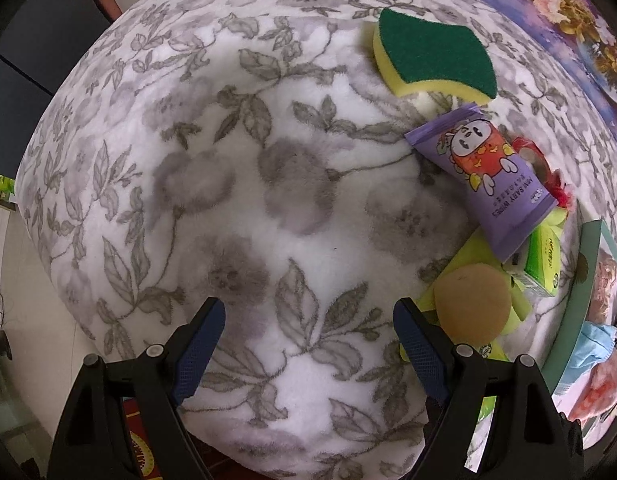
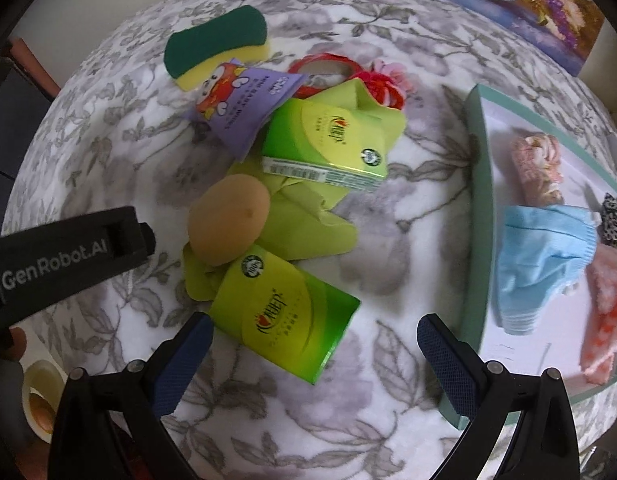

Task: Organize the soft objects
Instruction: 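Move both tools back over the remaining pile of items, then grasp the green tissue pack with right tool while left tool grasps the beige round puff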

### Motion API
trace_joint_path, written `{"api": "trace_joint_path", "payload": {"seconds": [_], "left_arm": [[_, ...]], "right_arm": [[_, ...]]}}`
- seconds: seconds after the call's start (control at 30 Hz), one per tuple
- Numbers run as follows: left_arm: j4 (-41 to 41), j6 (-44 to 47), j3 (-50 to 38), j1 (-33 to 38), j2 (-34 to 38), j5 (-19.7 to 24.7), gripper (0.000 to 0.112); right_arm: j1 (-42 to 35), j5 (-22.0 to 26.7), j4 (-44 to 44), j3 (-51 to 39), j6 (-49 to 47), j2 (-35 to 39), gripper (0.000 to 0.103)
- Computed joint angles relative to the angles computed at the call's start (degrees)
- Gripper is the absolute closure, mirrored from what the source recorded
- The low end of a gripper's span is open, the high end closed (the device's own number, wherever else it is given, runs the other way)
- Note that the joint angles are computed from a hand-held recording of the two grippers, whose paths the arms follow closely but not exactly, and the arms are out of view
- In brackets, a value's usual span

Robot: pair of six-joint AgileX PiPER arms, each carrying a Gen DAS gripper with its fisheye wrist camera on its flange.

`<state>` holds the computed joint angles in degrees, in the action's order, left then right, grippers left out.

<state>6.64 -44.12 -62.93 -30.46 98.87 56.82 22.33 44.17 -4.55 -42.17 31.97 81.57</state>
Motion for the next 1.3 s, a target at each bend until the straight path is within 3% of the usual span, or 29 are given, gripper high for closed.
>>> {"api": "trace_joint_path", "payload": {"seconds": [0.43,0.83,0.93,1.17,1.3], "left_arm": [[0.01,0.90,1.01,1.52,0.79,-1.33,0.026],[0.04,0.45,0.90,1.09,0.68,-1.22,0.026],[-0.04,0.48,0.90,1.15,0.77,-1.31,0.026],[-0.36,0.58,0.80,1.30,0.94,-1.69,0.026],[-0.76,0.86,0.92,1.43,0.40,-1.63,0.026]], "right_arm": [[0.51,-4.71,4.15,-0.63,-2.02,4.74,0.000],[3.73,-6.39,0.46,-0.22,2.82,7.58,0.001],[4.13,-6.36,-0.37,-0.03,4.01,7.25,0.004],[3.84,-5.58,-2.53,0.20,5.37,5.58,0.024],[2.04,-6.21,-0.87,1.69,3.35,3.69,0.025]]}}
